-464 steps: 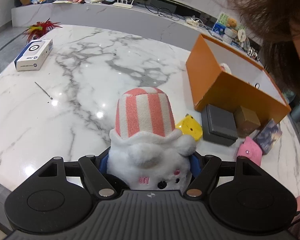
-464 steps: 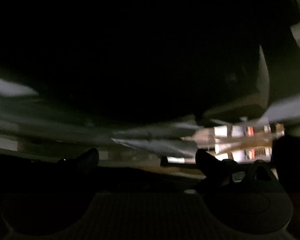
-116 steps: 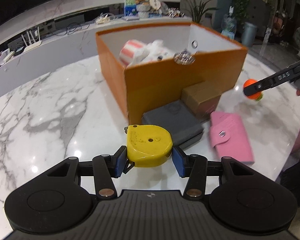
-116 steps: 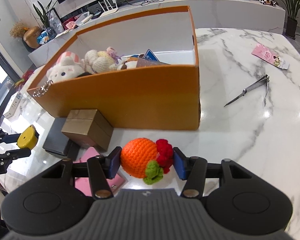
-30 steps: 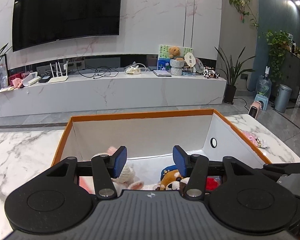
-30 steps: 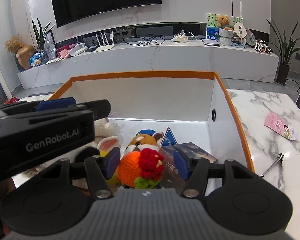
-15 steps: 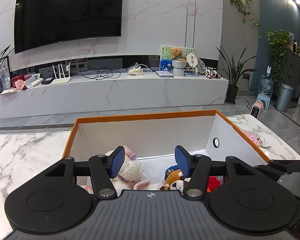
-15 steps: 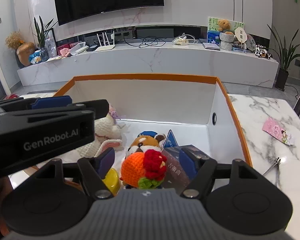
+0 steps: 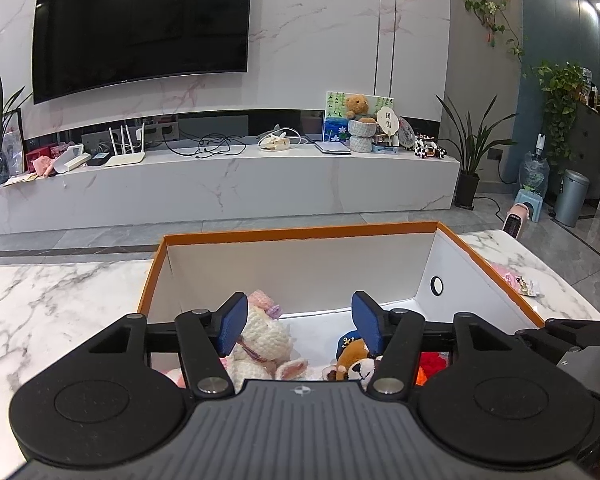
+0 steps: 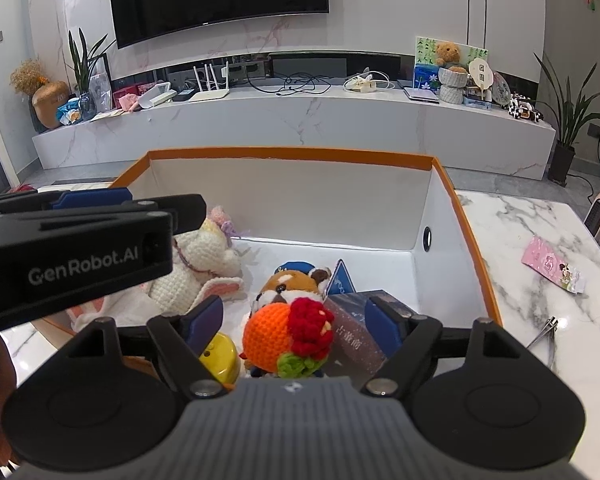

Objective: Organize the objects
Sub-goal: 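Lower both items into the orange box and open both tools, then move the left tool toward the gray box while the right tool approaches the pink wallet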

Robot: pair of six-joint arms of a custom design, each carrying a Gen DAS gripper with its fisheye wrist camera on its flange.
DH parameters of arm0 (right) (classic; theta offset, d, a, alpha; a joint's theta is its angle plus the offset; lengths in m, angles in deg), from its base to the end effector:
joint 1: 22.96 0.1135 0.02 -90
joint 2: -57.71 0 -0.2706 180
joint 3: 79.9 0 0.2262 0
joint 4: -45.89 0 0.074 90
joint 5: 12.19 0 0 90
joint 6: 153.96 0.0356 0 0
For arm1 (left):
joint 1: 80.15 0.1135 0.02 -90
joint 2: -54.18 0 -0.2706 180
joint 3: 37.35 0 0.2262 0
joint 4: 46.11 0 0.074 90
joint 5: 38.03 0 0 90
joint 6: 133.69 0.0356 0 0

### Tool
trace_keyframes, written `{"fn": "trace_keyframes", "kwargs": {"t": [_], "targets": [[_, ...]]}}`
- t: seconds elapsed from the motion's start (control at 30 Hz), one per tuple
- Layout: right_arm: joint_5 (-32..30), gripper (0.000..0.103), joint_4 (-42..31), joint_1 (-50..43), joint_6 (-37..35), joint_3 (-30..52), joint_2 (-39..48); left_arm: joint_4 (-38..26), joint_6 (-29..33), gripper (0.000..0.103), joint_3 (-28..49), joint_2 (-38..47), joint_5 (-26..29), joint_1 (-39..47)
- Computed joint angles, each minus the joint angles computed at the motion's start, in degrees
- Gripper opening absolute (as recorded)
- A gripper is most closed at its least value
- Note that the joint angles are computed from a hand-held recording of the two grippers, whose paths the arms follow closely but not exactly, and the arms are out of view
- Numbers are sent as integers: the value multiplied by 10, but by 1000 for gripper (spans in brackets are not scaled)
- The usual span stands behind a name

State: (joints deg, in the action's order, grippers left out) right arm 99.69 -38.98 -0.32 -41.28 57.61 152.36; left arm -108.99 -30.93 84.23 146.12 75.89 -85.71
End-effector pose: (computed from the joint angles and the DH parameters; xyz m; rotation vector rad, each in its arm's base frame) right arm 0.2702 0.0983 0.4654 0.1929 2.2326 -0.0154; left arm 0.3120 -0.0449 0.4374 0.5727 2.0389 -0.3734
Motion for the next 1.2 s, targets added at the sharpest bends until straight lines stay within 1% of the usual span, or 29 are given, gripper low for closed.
{"fn": "trace_keyframes", "kwargs": {"t": [0.13, 0.2, 0.3, 0.4, 0.7, 1.2], "targets": [[1, 82, 1, 1, 0, 0, -1, 0, 3, 73, -5, -3, 1, 2], [0, 82, 1, 1, 1, -1, -2, 1, 4, 79, -7, -5, 0, 2], [3, 83, 0, 3, -1, -1, -2, 3, 4, 83, -13, -9, -2, 1], [7, 87, -1, 4, -2, -1, -2, 0, 4, 86, -11, -9, -7, 1], [8, 87, -8, 3, -5, 2, -2, -2, 3, 87, -11, -12, -14, 0], [16, 88, -21, 9, -9, 18, -2, -3, 9, 87, -10, -13, -10, 9]]}}
